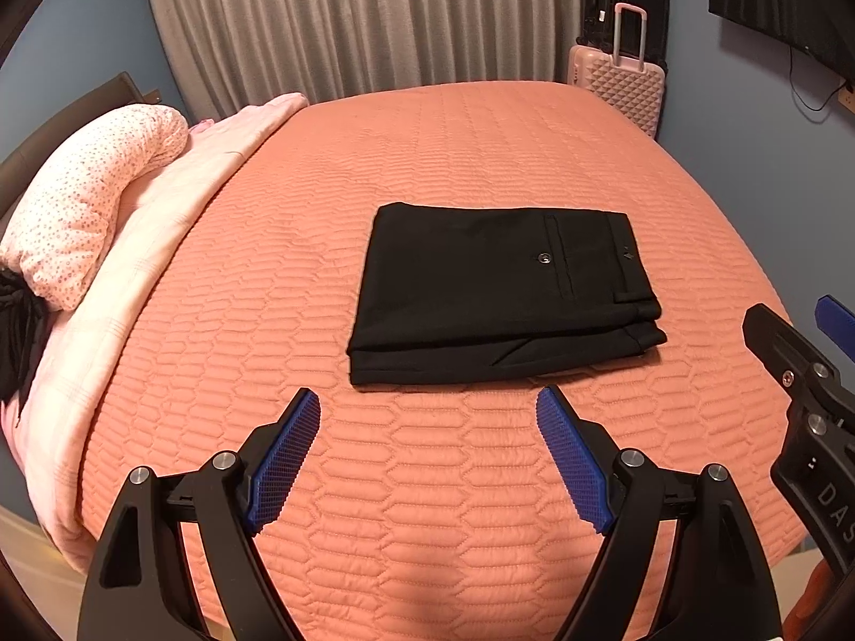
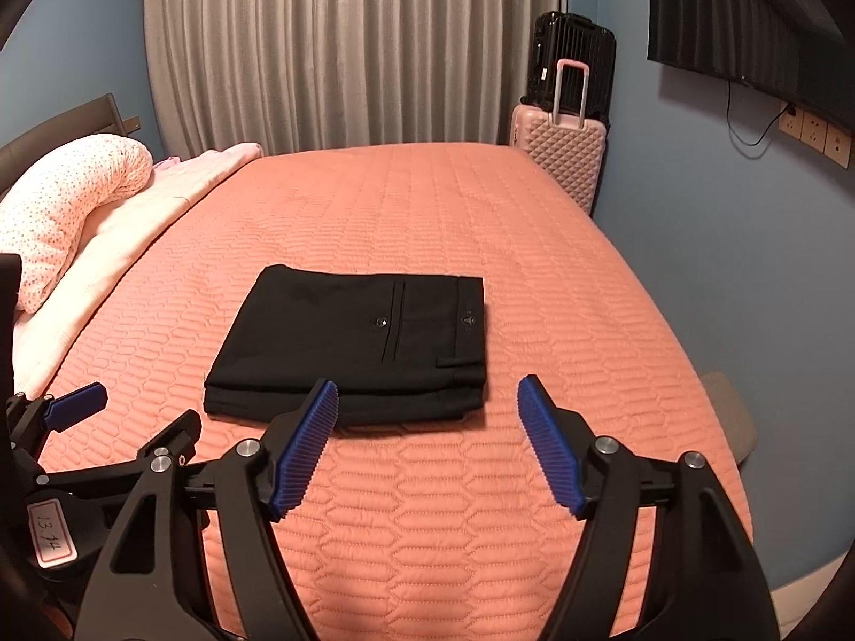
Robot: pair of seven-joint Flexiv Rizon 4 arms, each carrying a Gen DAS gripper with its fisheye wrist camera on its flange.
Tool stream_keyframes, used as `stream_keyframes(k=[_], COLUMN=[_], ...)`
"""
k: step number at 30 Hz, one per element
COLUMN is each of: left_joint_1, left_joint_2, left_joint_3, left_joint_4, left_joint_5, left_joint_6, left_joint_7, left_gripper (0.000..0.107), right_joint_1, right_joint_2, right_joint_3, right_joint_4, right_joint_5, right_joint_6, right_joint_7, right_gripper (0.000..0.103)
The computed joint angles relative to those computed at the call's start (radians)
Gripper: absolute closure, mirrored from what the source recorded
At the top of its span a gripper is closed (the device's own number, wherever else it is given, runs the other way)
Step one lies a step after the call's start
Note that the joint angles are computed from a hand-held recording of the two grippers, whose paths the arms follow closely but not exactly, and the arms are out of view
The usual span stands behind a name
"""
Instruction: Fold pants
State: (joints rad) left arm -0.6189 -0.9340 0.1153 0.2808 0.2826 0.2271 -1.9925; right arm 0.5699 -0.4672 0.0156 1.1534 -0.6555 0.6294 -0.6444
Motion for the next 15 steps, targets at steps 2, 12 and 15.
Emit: stream_keyframes(k=[2,12,15], left_joint_1=[0.000,0.002,0.002], left_joint_2=[0.005,-0.025,-0.051], left_joint_3=[0.003,0.005,0.002], left_joint_4=[0.006,-0.067,-0.117], left_joint_5=[0.004,0.001,-0.006], left_joint_6=[0.003,-0.032,-0.049], left_joint_7=[-0.003,-0.007,0.015], left_gripper=[0.026,0.025,0.025], right_joint_1=[0.002,0.001,-0.002], right_joint_2=[0.000,0.008,0.010], right_joint_3=[0.000,-0.003,-0.002], right_joint_4=[-0.001,0.014,0.020], right_joint_5=[-0.001,-0.017,-0.019], right_joint_6=[0.002,-0.005,-0.003], right_joint_7=[0.003,0.011,0.015], right_gripper=[0.034,0.034,0.034])
